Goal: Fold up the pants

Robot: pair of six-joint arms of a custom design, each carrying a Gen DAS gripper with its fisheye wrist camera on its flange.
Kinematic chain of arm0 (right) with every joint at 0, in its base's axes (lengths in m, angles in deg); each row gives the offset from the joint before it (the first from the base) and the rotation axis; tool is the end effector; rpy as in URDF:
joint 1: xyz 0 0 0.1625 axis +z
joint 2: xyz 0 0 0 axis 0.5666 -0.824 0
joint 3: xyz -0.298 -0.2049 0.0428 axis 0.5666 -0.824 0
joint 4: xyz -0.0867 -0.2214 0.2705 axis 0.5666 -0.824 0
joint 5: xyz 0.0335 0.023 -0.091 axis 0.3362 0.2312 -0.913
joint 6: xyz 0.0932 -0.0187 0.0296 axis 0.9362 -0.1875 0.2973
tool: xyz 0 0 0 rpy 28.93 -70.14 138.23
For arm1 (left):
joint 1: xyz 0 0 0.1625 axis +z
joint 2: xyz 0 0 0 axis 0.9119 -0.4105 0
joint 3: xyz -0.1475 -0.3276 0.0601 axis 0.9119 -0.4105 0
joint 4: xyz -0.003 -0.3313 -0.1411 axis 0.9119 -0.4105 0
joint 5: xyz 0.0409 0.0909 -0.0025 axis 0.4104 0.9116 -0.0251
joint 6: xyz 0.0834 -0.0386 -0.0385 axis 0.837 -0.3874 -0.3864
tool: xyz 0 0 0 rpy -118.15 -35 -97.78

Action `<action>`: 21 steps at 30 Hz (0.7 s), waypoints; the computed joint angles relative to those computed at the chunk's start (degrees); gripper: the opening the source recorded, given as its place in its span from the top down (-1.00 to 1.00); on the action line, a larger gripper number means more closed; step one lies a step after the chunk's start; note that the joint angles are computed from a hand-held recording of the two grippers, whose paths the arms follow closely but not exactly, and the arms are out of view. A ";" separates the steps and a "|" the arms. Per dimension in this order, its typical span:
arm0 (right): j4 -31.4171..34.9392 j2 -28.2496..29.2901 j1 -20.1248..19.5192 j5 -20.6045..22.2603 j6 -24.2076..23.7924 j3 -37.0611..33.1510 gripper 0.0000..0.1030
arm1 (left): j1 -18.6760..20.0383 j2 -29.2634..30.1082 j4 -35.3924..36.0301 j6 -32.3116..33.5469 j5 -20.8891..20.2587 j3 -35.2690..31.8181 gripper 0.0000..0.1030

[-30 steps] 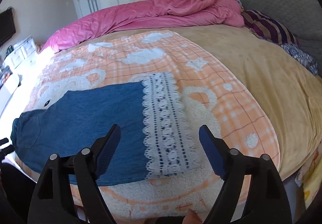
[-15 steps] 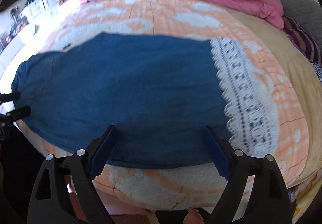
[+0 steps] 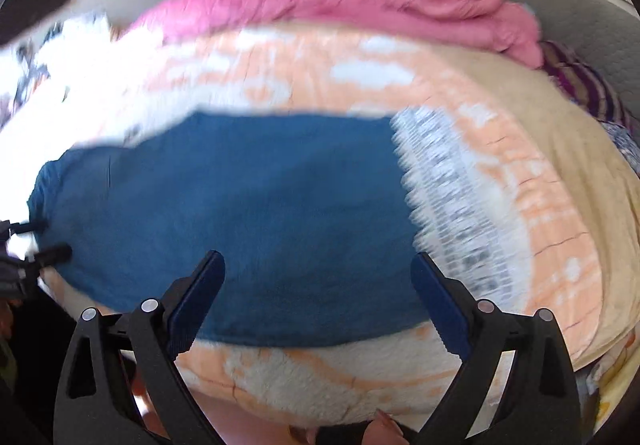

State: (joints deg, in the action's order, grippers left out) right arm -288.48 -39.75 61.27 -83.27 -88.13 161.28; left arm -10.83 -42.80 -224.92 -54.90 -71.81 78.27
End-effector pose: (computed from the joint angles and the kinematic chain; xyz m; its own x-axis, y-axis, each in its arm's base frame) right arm 0.1193 -0.4897 0.1508 -0.7110 0.1380 0.6895 -0.3996 0.7276 -0.5577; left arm -0.1248 -0.5233 0.1047 -0.7068 0.3074 -0.6371 0.5423 0.8138 -0.2089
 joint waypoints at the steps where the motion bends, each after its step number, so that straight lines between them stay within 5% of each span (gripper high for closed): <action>1: -1.45 -0.15 -0.07 -0.31 0.40 0.04 -0.82 | -0.38 -0.06 -0.69 0.27 0.02 0.26 -0.81; 15: -6.33 -8.25 -3.52 3.39 11.25 6.60 -0.87 | -4.46 0.75 -4.10 2.33 -0.20 -0.53 -0.81; 21: -11.41 -7.79 -3.12 -1.42 10.20 6.29 -0.87 | -4.97 3.98 -4.00 4.57 -2.35 -4.13 -0.81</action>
